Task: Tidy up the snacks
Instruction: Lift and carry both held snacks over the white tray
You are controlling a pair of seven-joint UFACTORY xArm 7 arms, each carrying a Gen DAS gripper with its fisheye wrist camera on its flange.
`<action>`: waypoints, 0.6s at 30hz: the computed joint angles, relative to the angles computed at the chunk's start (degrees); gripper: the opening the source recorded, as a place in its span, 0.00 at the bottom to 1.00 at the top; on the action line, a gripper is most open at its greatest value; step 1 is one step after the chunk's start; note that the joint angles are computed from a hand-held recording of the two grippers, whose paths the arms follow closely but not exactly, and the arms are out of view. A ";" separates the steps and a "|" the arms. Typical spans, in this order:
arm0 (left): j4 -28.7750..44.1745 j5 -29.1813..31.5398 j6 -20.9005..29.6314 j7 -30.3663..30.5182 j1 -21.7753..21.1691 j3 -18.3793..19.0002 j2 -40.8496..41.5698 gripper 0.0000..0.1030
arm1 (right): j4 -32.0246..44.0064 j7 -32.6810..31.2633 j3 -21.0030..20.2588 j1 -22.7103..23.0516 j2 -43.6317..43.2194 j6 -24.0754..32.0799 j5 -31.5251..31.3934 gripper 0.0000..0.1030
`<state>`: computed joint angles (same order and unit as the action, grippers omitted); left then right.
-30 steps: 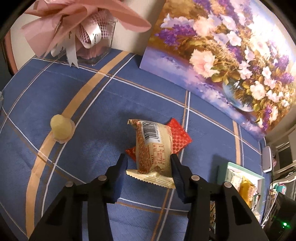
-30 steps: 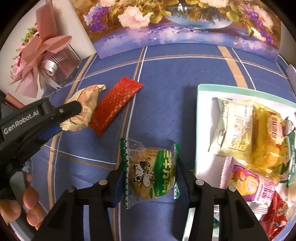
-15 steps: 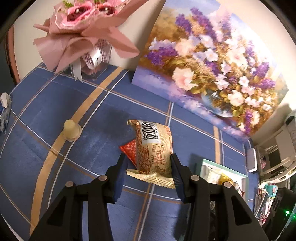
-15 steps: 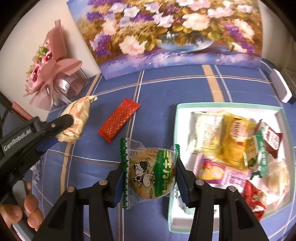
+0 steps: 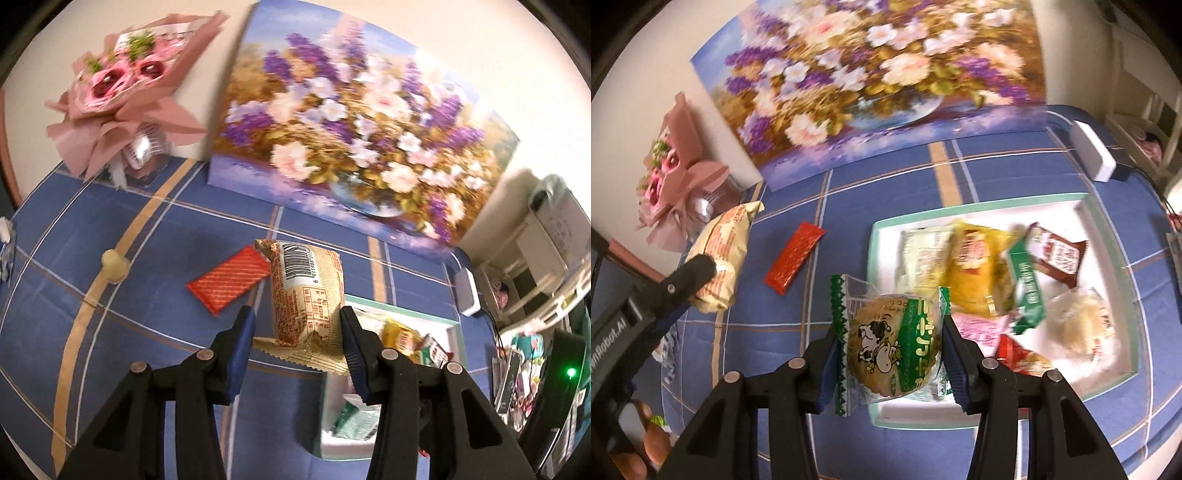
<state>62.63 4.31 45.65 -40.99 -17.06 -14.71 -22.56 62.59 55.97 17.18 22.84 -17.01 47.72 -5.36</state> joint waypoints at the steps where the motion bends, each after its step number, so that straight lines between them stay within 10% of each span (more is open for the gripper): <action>1: 0.47 0.09 -0.16 -0.02 -0.26 -0.44 0.59 0.47 | -0.63 -0.05 -0.36 -0.14 -0.71 -0.03 0.14 0.50; 18: 5.32 -0.68 -4.59 -0.13 -7.49 -1.13 15.41 0.47 | -14.29 -1.69 -5.32 -6.71 -9.73 -1.31 5.07 0.50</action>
